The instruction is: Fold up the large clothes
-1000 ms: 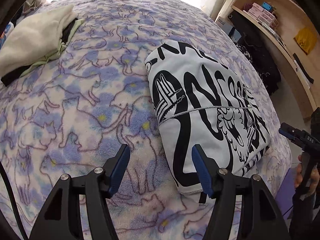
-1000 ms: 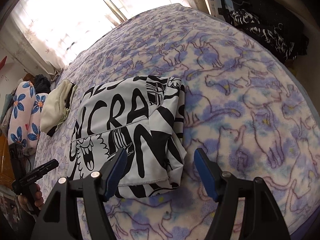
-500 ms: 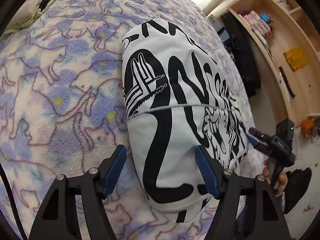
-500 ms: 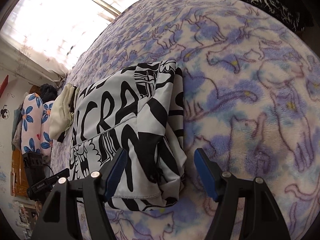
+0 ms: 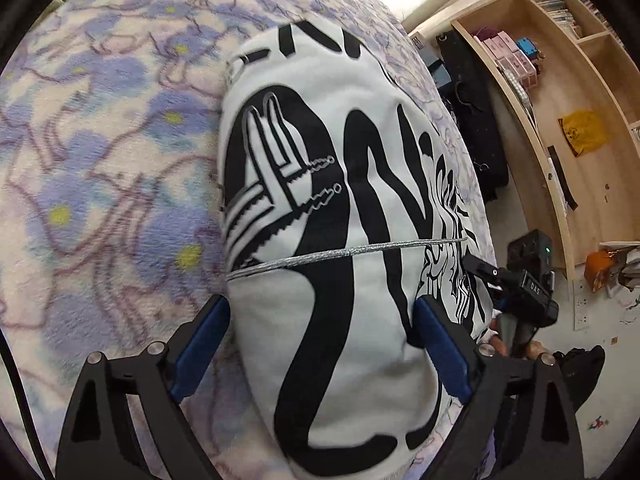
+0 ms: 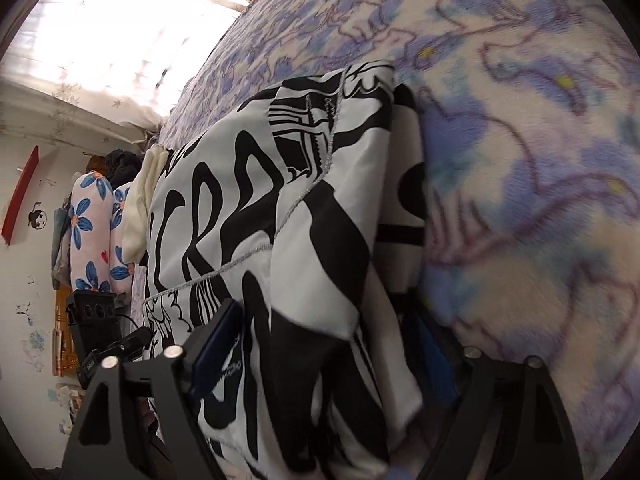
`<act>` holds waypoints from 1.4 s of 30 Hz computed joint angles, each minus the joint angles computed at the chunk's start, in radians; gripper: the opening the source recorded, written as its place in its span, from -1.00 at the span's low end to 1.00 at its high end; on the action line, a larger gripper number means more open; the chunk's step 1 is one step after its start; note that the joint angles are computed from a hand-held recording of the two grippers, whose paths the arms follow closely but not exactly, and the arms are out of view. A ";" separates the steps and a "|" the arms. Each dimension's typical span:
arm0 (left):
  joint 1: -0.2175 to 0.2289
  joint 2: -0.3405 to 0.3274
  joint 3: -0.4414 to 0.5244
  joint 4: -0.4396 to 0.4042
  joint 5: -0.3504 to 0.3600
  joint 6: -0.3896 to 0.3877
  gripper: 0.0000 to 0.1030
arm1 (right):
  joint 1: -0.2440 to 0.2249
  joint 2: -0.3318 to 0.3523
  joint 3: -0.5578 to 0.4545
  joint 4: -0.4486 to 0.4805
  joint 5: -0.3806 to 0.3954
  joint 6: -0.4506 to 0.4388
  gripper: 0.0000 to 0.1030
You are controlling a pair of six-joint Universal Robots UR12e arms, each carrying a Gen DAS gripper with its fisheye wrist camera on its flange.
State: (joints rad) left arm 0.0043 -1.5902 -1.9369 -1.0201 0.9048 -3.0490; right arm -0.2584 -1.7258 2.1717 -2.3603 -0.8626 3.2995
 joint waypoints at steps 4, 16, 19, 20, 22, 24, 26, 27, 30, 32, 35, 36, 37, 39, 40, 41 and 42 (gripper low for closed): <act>-0.025 -0.028 0.013 -0.003 -0.003 0.008 0.92 | 0.019 0.032 -0.015 -0.021 0.023 -0.052 0.81; -0.102 -0.069 0.057 0.062 0.112 -0.007 0.85 | 0.075 0.052 -0.060 0.023 -0.058 -0.101 0.58; -0.133 -0.060 0.058 0.105 0.189 -0.032 0.58 | 0.079 0.040 -0.058 0.018 -0.064 -0.078 0.20; -0.147 -0.057 0.060 0.122 0.220 -0.038 0.53 | 0.084 0.034 -0.059 0.011 -0.076 -0.071 0.06; -0.170 -0.051 0.062 0.152 0.270 -0.033 0.35 | 0.103 0.020 -0.062 -0.010 -0.115 -0.057 -0.13; -0.192 -0.046 0.062 0.186 0.313 -0.023 0.25 | 0.132 0.006 -0.066 -0.037 -0.168 -0.038 -0.28; -0.210 -0.039 0.064 0.209 0.355 -0.013 0.17 | 0.157 -0.006 -0.070 -0.056 -0.215 -0.029 -0.41; -0.217 -0.035 0.063 0.219 0.370 -0.008 0.13 | 0.174 -0.013 -0.071 -0.066 -0.241 -0.020 -0.43; -0.226 -0.015 0.059 0.232 0.414 0.020 0.09 | 0.205 -0.028 -0.070 -0.075 -0.278 -0.009 -0.47; -0.221 0.000 0.059 0.221 0.428 0.032 0.07 | 0.235 -0.034 -0.073 -0.084 -0.296 0.006 -0.49; -0.192 0.035 0.048 0.195 0.427 0.058 0.07 | 0.278 -0.036 -0.081 -0.102 -0.311 0.024 -0.49; -0.167 0.059 0.031 0.184 0.419 0.083 0.06 | 0.296 -0.033 -0.088 -0.108 -0.316 0.033 -0.49; -0.155 0.066 0.030 0.180 0.419 0.093 0.06 | 0.312 -0.029 -0.095 -0.114 -0.322 0.040 -0.49; -0.126 0.092 0.024 0.166 0.418 0.114 0.06 | 0.345 -0.017 -0.111 -0.128 -0.327 0.055 -0.49; -0.109 0.107 0.021 0.157 0.416 0.125 0.06 | 0.364 -0.008 -0.123 -0.136 -0.329 0.064 -0.50; -0.088 0.123 0.017 0.148 0.411 0.136 0.06 | 0.381 0.001 -0.135 -0.143 -0.331 0.073 -0.50; -0.068 0.135 0.011 0.143 0.406 0.147 0.06 | 0.401 0.014 -0.151 -0.152 -0.331 0.085 -0.50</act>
State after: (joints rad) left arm -0.0642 -1.4548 -1.9259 -0.8766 1.3107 -2.9016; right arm 0.1423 -1.7120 2.0207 -2.5125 -1.1935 3.3842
